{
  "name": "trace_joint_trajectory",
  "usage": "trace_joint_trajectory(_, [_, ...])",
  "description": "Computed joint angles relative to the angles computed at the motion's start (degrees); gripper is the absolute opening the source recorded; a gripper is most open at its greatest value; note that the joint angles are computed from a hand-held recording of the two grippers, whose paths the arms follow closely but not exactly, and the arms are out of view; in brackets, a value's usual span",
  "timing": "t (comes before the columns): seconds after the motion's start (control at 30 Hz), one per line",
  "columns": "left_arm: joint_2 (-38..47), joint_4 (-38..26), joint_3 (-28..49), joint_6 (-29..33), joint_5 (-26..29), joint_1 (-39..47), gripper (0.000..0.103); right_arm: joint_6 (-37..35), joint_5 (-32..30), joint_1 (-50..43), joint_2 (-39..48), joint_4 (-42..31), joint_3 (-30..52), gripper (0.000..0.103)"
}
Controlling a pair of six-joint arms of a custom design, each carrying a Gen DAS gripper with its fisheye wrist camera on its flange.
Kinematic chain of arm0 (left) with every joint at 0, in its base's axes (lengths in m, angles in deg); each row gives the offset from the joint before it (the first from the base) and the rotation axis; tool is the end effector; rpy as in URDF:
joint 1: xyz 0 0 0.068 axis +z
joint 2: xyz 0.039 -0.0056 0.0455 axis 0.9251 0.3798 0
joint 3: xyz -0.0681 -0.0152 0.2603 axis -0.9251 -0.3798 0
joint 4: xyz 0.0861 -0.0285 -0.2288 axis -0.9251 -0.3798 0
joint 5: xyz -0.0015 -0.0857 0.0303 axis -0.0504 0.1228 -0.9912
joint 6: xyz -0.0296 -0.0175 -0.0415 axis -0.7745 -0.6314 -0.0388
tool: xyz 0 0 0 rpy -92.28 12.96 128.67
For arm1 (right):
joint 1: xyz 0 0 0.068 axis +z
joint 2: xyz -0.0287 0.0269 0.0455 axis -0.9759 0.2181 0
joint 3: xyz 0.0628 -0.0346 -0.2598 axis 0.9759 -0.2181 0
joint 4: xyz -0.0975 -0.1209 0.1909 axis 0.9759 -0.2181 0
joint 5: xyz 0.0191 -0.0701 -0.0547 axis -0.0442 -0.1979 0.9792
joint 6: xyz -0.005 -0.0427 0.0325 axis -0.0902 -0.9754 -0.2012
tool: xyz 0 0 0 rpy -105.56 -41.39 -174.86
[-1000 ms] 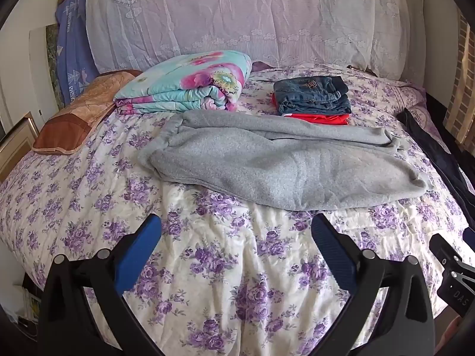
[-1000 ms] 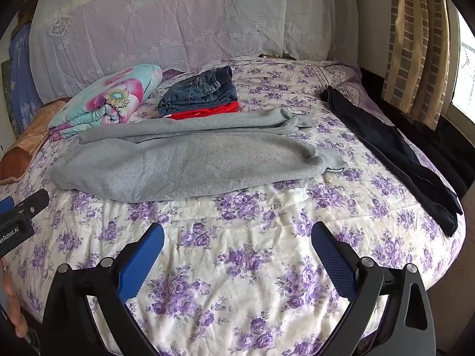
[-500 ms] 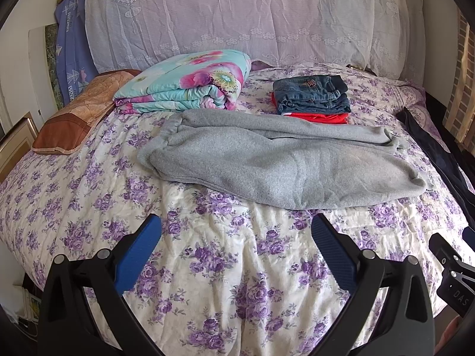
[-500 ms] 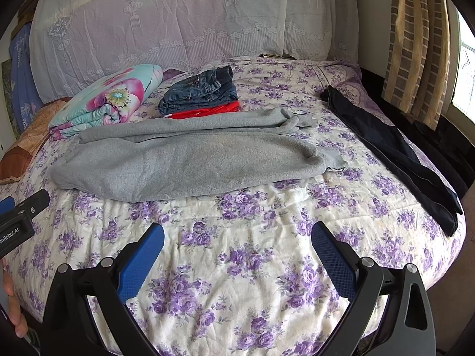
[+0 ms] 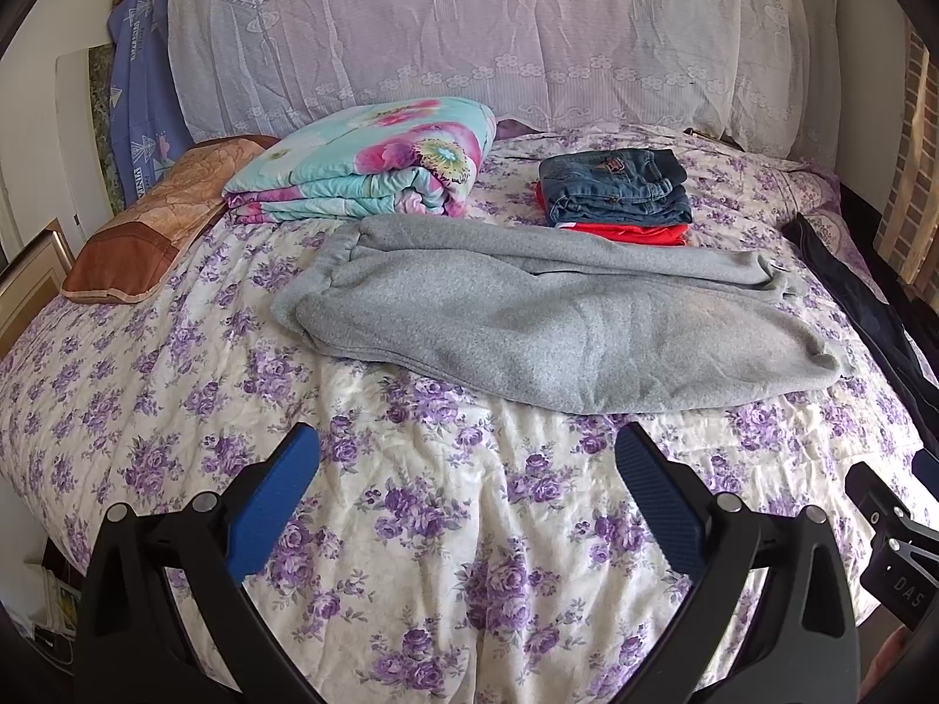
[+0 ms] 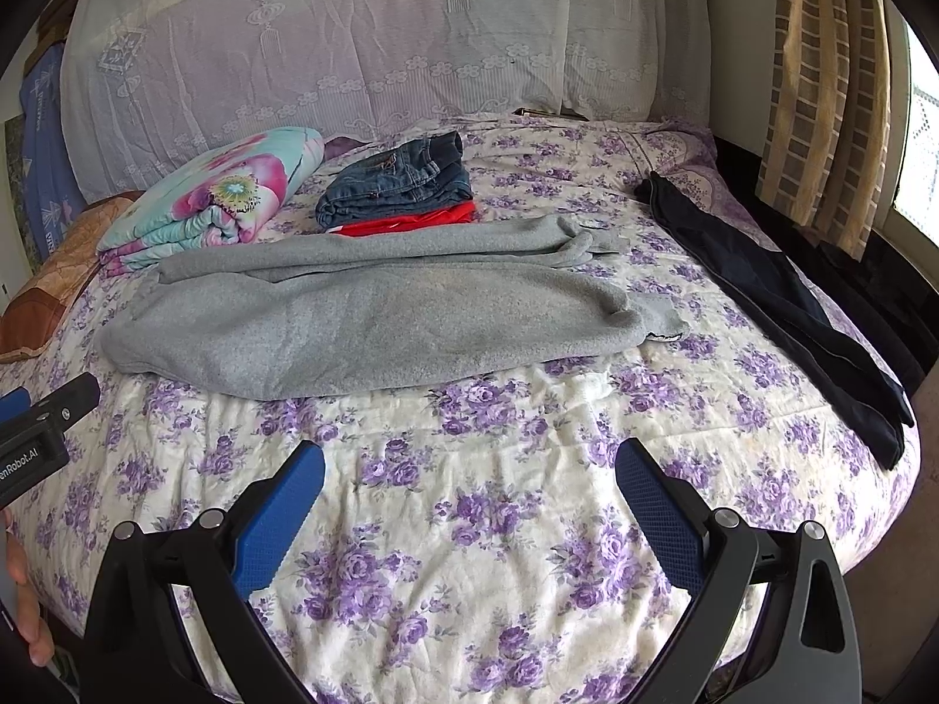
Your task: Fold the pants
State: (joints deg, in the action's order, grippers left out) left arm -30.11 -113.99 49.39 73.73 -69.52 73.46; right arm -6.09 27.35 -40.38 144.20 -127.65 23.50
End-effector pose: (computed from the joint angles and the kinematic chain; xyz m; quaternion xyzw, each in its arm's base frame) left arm 0.1954 0.0177 0.2757 -0.0019 0.9136 0.0070 0.4065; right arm 0.1530 0.0900 0.2720 0.1087 0.9123 -0.0517 0.3913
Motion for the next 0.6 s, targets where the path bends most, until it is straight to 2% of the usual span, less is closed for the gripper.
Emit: trace_joint_trajectory(0.6, [-0.08,-0.46,0.3,0.04,0.31,0.08,0.098,0.17,0.1,0.17,-0.14,-0.4,0.2,0.1])
